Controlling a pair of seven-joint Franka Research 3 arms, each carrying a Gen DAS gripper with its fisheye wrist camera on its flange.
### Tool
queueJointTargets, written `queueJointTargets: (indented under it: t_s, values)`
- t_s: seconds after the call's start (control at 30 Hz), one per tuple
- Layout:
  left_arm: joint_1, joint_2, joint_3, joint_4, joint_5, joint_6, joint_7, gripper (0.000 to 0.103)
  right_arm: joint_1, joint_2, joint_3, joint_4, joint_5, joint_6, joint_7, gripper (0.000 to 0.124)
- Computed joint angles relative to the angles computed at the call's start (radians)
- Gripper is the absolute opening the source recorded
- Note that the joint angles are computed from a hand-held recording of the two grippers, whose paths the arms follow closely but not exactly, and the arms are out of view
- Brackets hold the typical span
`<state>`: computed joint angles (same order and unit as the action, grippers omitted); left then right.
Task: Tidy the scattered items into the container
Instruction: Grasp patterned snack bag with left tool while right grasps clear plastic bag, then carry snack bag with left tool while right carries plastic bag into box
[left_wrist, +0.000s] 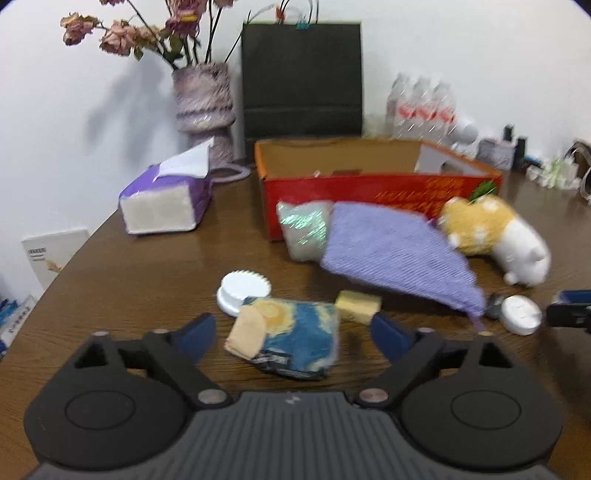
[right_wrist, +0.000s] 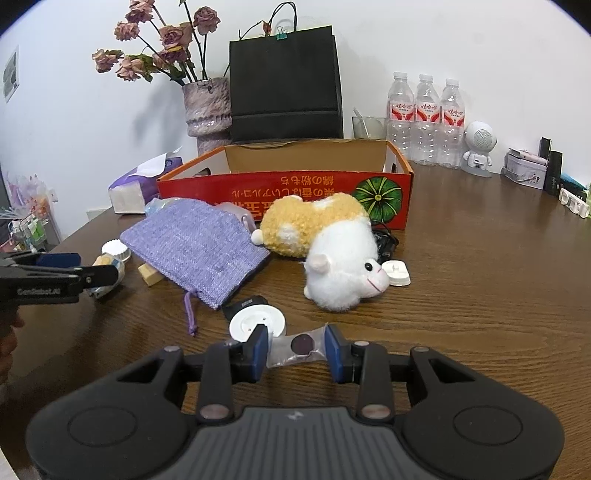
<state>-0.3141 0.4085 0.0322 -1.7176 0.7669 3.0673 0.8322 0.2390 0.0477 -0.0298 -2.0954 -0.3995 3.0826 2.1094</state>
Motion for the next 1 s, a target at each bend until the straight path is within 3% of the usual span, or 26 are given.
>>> queueJointTargets:
  t_s: [0.07,0.1,0.17,0.2,0.23,0.33,0.6,0.7,0.73,0.87,1.0]
  values:
    - [0.045,0.022,-0.06,0.024,-0.057,-0.039,0.074,0.095,0.0,0.002,0.004,0.001,0.017,0.002,-0.017,0.032]
    - [0.077,0.03,-0.099,0.028,-0.101,-0.048,0.12,0.089,0.0,0.002,0.006,0.0,0.026,0.003,-0.025,0.032]
    - [0.13,0.034,-0.159,0.012,-0.189,-0.027,0.188,0.061,0.003,0.002,0.004,-0.001,0.029,0.006,-0.028,0.032]
    - [0.128,0.028,-0.154,0.0,-0.205,-0.008,0.195,0.059,0.004,0.001,0.003,-0.001,0.027,0.007,-0.027,0.032]
    - [0.124,0.02,-0.146,-0.014,-0.215,0.015,0.202,0.049,0.004,0.0,0.001,-0.002,0.025,0.008,-0.026,0.032]
    - [0.109,-0.007,-0.122,-0.052,-0.24,0.057,0.203,0.041,0.004,-0.002,-0.001,0.002,0.015,0.008,-0.019,0.032]
    - [0.11,-0.078,-0.109,-0.132,-0.299,0.174,0.225,0.041,-0.002,0.001,0.006,0.022,0.06,0.036,-0.089,0.032]
    - [0.041,-0.072,-0.031,-0.108,-0.317,0.214,0.22,0.042,0.005,0.015,-0.007,0.051,0.053,0.042,-0.099,0.032]
    - [0.041,-0.063,-0.033,-0.09,-0.326,0.218,0.226,0.043,0.007,0.022,-0.01,0.064,0.059,0.043,-0.108,0.032]
    - [0.052,-0.006,-0.063,0.014,-0.352,0.206,0.262,0.044,0.023,0.058,-0.032,0.126,0.086,0.049,-0.146,0.032]
    - [0.11,0.102,-0.166,0.198,-0.376,0.156,0.317,0.044,0.029,0.125,-0.044,0.233,0.159,0.049,-0.223,0.033]
